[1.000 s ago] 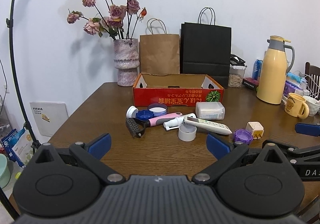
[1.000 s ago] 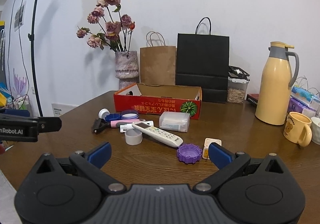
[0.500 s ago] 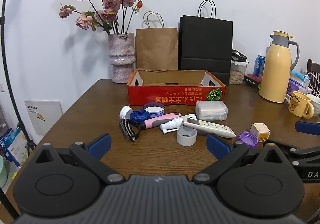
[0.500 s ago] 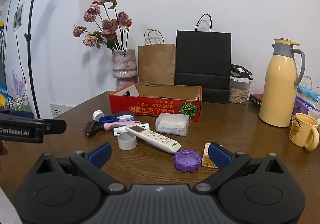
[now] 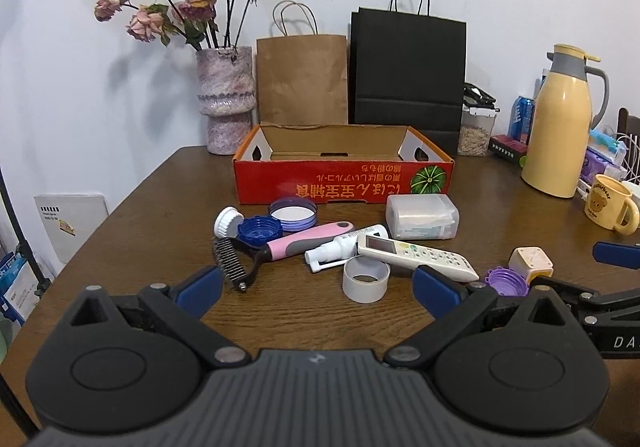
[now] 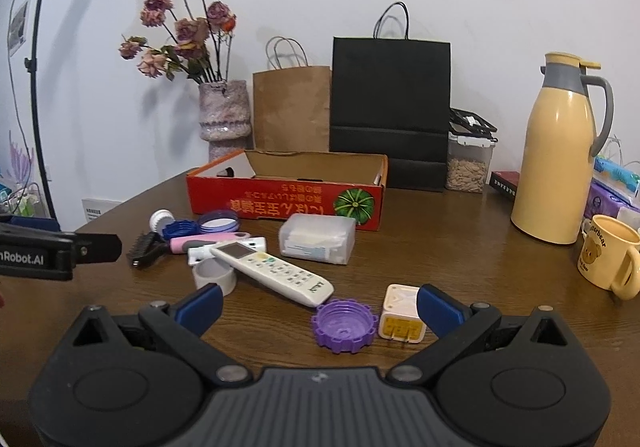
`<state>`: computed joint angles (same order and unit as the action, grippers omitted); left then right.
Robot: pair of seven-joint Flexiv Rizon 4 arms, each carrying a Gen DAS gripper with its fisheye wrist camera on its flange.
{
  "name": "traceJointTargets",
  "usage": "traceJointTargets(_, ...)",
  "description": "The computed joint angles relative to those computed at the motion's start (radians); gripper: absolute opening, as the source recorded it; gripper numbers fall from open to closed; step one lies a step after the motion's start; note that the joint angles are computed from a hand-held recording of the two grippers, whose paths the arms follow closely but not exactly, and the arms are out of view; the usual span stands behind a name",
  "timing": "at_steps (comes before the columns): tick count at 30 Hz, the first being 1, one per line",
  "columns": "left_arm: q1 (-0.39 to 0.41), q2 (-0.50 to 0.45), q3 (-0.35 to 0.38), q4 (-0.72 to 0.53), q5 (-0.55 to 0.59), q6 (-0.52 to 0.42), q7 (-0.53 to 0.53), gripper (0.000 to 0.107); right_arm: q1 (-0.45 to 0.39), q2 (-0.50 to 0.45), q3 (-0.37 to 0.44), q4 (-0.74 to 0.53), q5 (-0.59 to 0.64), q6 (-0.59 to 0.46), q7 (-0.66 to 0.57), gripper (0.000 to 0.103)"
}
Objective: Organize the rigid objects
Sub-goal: 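Move the right tool toward the cream plug adapter while the left tool approaches the tape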
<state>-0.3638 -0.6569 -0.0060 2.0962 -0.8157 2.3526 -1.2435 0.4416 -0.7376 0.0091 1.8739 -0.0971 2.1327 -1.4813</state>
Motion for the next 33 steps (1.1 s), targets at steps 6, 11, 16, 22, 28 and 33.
traceJointTargets(6, 0.003, -0.036, 0.008, -0.069, -0.025, -0.055, 0.033, 0.103, -0.016, -0.037, -0.008, -0.063, -0.018, -0.054, 0.021, 0.103)
traceJointTargets(11, -0.008, -0.069, 0.023, -0.131, -0.061, -0.098, 0.071, 0.103, -0.020, -0.067, -0.025, -0.114, -0.029, -0.093, 0.037, 0.103)
traceJointTargets(16, -0.025, -0.107, 0.040, -0.196, -0.116, -0.148, 0.127, 0.103, -0.021, -0.092, -0.045, -0.158, -0.035, -0.130, 0.051, 0.103)
traceJointTargets(22, -0.038, -0.141, 0.058, -0.256, -0.164, -0.187, 0.168, 0.103, -0.011, -0.117, -0.079, -0.203, -0.034, -0.173, 0.066, 0.103)
traceJointTargets(28, -0.056, -0.171, 0.071, -0.308, -0.232, -0.210, 0.225, 0.103, 0.016, -0.148, -0.130, -0.262, -0.022, -0.236, 0.092, 0.103)
traceJointTargets(33, -0.046, -0.183, 0.059, -0.322, -0.254, -0.208, 0.234, 0.103, 0.017, -0.181, -0.145, -0.318, -0.038, -0.306, 0.139, 0.098)
